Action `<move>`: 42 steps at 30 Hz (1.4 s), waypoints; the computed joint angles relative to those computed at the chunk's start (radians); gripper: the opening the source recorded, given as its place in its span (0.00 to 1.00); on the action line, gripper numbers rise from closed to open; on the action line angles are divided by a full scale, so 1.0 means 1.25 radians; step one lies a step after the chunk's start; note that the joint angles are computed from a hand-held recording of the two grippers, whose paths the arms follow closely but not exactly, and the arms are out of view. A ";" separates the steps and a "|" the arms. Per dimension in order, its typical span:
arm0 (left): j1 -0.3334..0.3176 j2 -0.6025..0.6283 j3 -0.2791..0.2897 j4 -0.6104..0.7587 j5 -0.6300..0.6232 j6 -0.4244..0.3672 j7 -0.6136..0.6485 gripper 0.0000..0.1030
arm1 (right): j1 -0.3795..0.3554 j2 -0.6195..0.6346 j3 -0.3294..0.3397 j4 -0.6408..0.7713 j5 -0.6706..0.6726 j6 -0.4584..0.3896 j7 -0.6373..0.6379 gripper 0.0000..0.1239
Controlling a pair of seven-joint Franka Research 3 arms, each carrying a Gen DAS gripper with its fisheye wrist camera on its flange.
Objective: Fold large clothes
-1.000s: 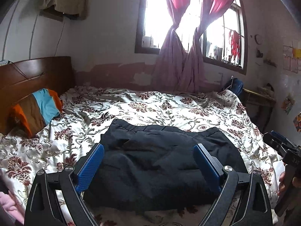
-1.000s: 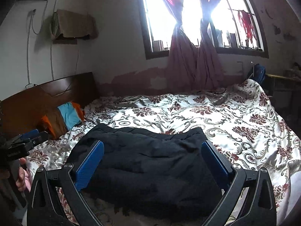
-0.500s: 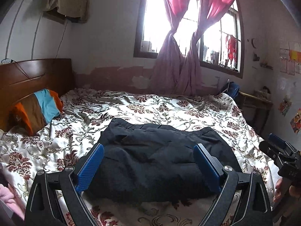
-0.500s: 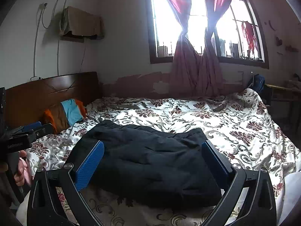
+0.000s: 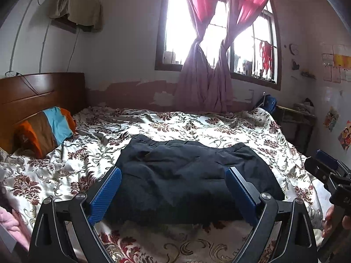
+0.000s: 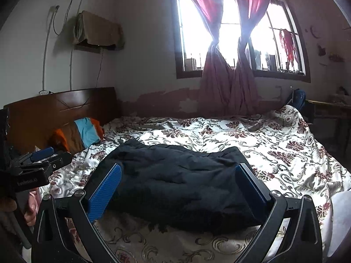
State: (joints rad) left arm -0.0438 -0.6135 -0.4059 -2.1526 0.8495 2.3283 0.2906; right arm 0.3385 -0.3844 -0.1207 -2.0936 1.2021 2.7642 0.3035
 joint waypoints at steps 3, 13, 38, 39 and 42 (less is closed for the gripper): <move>-0.005 -0.014 -0.006 -0.017 0.002 -0.005 -0.005 0.93 | 0.001 -0.017 0.006 -0.025 0.001 0.016 -0.001 0.82; -0.033 -0.074 -0.011 -0.097 -0.031 -0.013 -0.027 0.93 | 0.017 -0.064 0.002 -0.098 -0.048 0.043 0.030 0.82; -0.066 -0.127 -0.014 -0.169 -0.078 -0.055 -0.060 0.93 | 0.033 -0.080 -0.014 -0.155 -0.125 0.037 0.112 0.82; -0.065 -0.126 -0.015 -0.168 -0.078 -0.055 -0.061 0.93 | 0.034 -0.080 -0.015 -0.155 -0.125 0.037 0.111 0.82; -0.066 -0.127 -0.014 -0.169 -0.077 -0.055 -0.060 0.93 | 0.035 -0.080 -0.016 -0.154 -0.125 0.037 0.111 0.82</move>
State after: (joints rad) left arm -0.1266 -0.7719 -0.4230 -2.3634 0.7534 2.2593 0.2153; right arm 0.3826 -0.4839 -0.1413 -2.2864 1.0458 2.8102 0.4420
